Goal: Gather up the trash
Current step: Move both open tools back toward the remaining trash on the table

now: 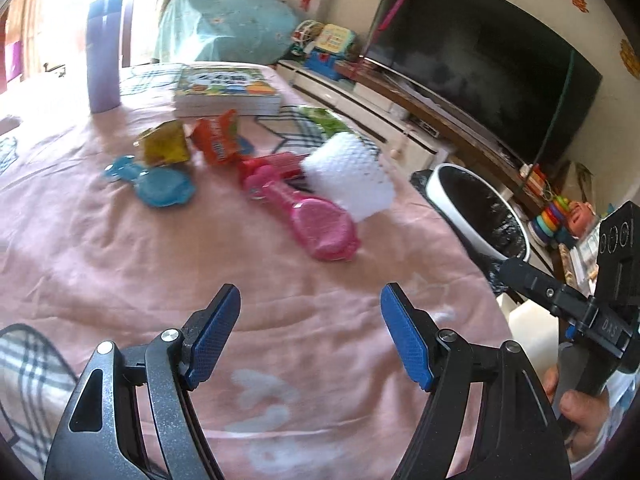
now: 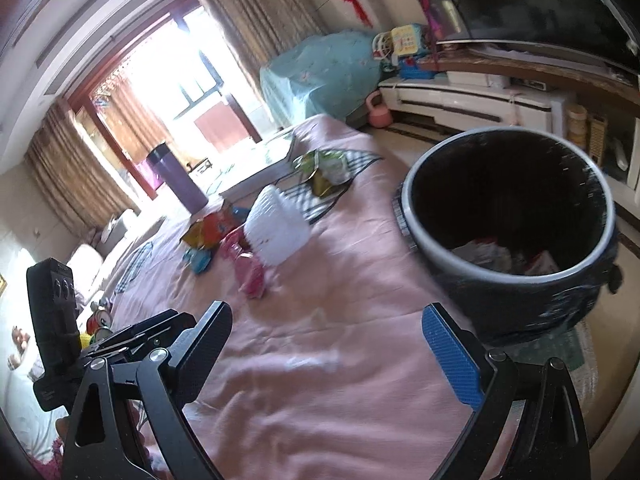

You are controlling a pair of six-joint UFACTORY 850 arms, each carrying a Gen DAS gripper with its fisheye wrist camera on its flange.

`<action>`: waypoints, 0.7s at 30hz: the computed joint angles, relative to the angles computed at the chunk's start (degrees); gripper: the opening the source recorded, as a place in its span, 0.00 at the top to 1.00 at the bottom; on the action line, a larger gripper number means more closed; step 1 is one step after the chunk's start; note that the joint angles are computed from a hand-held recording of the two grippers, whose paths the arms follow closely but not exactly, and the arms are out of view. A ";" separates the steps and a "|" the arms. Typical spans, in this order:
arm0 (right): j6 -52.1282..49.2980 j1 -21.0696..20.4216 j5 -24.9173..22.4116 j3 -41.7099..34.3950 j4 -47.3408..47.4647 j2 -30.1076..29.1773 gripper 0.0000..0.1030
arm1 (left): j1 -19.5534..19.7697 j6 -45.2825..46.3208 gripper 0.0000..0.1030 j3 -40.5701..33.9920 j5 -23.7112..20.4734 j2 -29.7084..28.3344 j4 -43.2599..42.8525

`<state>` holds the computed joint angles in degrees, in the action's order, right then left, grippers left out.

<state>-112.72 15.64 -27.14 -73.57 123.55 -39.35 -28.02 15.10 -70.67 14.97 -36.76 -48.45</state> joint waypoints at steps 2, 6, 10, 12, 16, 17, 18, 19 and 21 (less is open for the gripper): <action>0.69 0.44 0.08 -0.47 -0.81 -0.43 0.06 | 0.40 0.15 0.28 0.50 0.27 0.21 -0.47; 1.90 1.36 0.58 -2.16 -2.23 -1.60 0.06 | 1.22 1.08 0.28 1.35 0.76 0.78 -1.73; 4.26 1.81 1.12 -4.30 -4.40 -2.81 0.06 | 2.20 4.70 0.28 1.50 1.10 0.97 -5.73; 4.83 2.01 1.23 -5.10 -4.87 -3.31 0.06 | 2.66 6.55 0.28 1.47 1.29 0.96 -8.01; 7.27 2.22 1.31 -7.11 -6.58 -4.57 0.06 | 3.78 6.49 0.28 1.28 1.18 0.75 -8.38; 8.04 2.34 1.38 -7.66 -7.16 -4.94 0.06 | 4.03 7.21 0.28 1.09 1.25 0.63 -9.09; 8.97 2.46 1.53 -8.39 -8.02 -5.39 0.06 | 4.27 8.06 0.28 0.76 1.30 0.45 -9.90; 9.24 2.55 1.62 -8.74 -8.34 -5.60 0.06 | 4.52 9.60 0.28 0.45 1.59 0.25 -11.40; 9.86 2.89 2.11 -9.83 -9.15 -6.18 0.06 | 4.93 12.17 0.28 -0.23 1.88 -0.22 -13.91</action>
